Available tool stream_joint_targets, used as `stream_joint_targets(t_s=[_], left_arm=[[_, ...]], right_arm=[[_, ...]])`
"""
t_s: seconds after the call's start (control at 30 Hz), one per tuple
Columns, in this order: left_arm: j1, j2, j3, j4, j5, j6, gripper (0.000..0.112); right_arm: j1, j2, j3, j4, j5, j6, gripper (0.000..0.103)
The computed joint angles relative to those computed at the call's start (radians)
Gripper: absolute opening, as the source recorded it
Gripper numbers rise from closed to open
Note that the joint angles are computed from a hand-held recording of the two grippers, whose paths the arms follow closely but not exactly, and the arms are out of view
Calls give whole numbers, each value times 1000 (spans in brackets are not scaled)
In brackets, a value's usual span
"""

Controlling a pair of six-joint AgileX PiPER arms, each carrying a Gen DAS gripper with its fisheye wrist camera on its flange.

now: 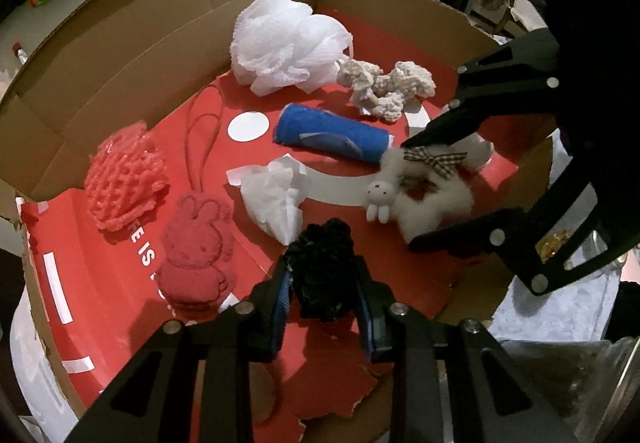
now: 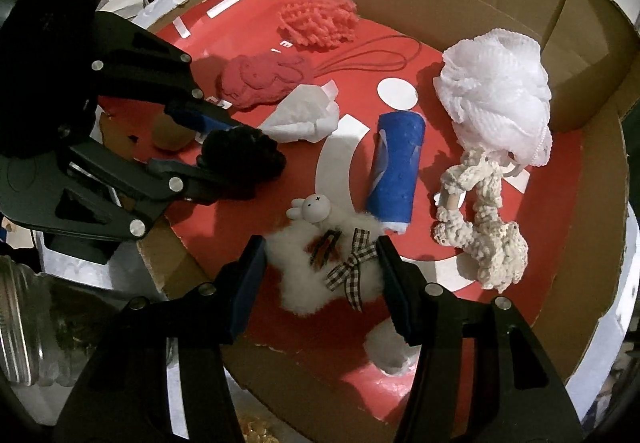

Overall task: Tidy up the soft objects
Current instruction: 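Open the left tool releasing the scrunchie while the right tool releases the sheep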

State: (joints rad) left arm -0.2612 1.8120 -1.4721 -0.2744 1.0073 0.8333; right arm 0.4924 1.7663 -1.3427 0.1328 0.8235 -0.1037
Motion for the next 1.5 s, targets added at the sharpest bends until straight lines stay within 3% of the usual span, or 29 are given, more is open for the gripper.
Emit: stream_joint_targets(t_s=[0.23,0.5,0.73,1.03,1.17,1.3,1.5], left_arm=[[1,14,-2,6,-20,-12,33],[8,23,-8,11,-25,-28,43],[27,-31,19,-27,-40,-38,62],[108,-165,92,-85,-99,-144,81],[145,-222,141,-98,-117,-194,96],[147,-295,217,-68,-184,-276,98],[140,-345,297,-47,-237,-373,100]], right_arm=[[17,6,-3,-53,-7,35,54],[38,27,-4,-90,-30,70,56],[48,-10,29,-138,-49,125,63],[82,-150,84,-271,-38,368,77],[116,-210,99,-366,0,559,78],[126,-258,133,-389,26,747,78],[147,-301,210,-413,-22,918,78]])
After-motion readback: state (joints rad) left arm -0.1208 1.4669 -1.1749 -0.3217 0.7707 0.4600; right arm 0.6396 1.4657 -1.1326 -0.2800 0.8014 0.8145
